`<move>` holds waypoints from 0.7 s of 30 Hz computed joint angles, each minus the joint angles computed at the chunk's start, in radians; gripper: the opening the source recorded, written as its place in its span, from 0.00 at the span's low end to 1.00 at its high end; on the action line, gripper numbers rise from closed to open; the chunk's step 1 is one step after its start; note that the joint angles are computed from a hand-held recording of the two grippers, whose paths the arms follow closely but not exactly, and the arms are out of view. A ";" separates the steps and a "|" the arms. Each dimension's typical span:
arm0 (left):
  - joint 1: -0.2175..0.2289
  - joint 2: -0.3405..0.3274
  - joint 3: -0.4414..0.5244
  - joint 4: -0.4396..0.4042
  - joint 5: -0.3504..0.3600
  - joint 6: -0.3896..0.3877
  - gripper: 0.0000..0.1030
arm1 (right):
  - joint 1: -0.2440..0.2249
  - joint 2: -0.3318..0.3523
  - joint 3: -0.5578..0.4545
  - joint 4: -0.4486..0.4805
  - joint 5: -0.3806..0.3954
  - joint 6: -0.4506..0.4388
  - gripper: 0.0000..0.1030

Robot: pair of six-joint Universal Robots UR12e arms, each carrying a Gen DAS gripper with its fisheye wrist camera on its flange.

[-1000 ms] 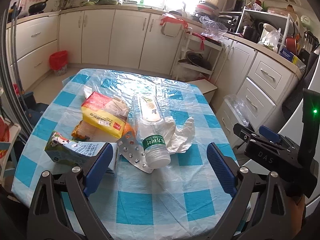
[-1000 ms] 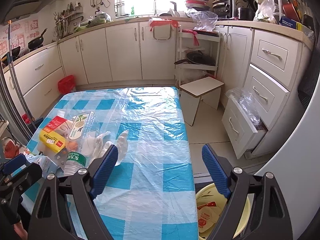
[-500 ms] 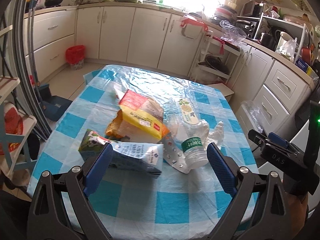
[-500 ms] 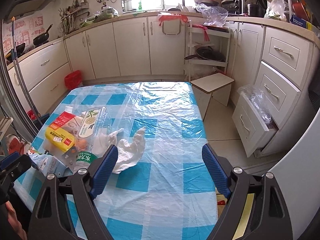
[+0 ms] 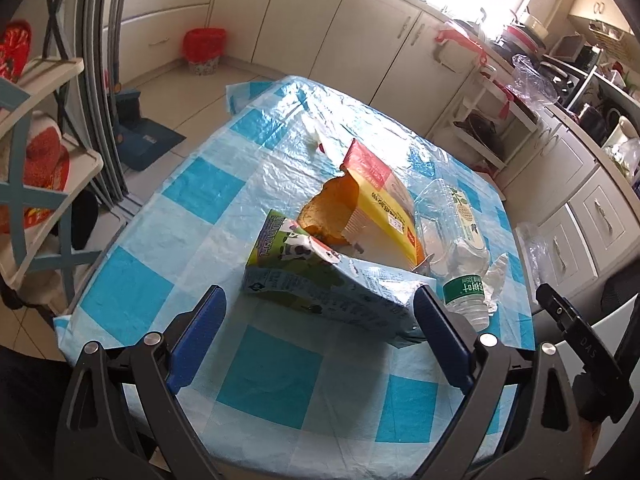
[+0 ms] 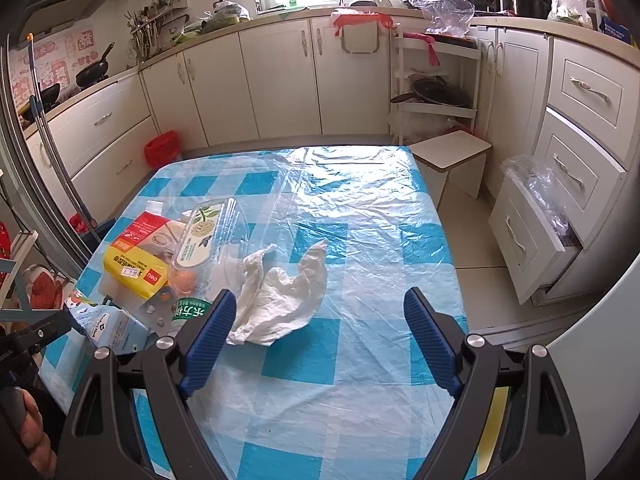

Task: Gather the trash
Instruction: 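Return both tools to the table toward the water bottle and milk carton, then grasp the water bottle with the right gripper while the left grasps the milk carton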

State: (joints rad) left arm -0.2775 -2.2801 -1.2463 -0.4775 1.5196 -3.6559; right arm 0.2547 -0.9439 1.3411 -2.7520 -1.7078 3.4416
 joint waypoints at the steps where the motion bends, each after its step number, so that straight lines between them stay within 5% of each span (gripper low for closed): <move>1: 0.004 -0.001 0.000 -0.002 -0.013 -0.016 0.88 | 0.000 0.001 0.000 -0.010 0.017 -0.008 0.80; 9: 0.018 -0.031 0.044 -0.038 -0.112 -0.105 0.88 | 0.014 0.033 -0.045 -0.006 0.096 -0.099 0.80; 17: 0.006 -0.092 0.165 -0.208 -0.045 -0.168 0.88 | 0.023 0.088 -0.122 0.037 0.097 -0.092 0.80; 21: -0.005 -0.117 0.212 -0.269 0.010 -0.121 0.86 | 0.025 0.115 -0.162 0.063 0.113 -0.101 0.80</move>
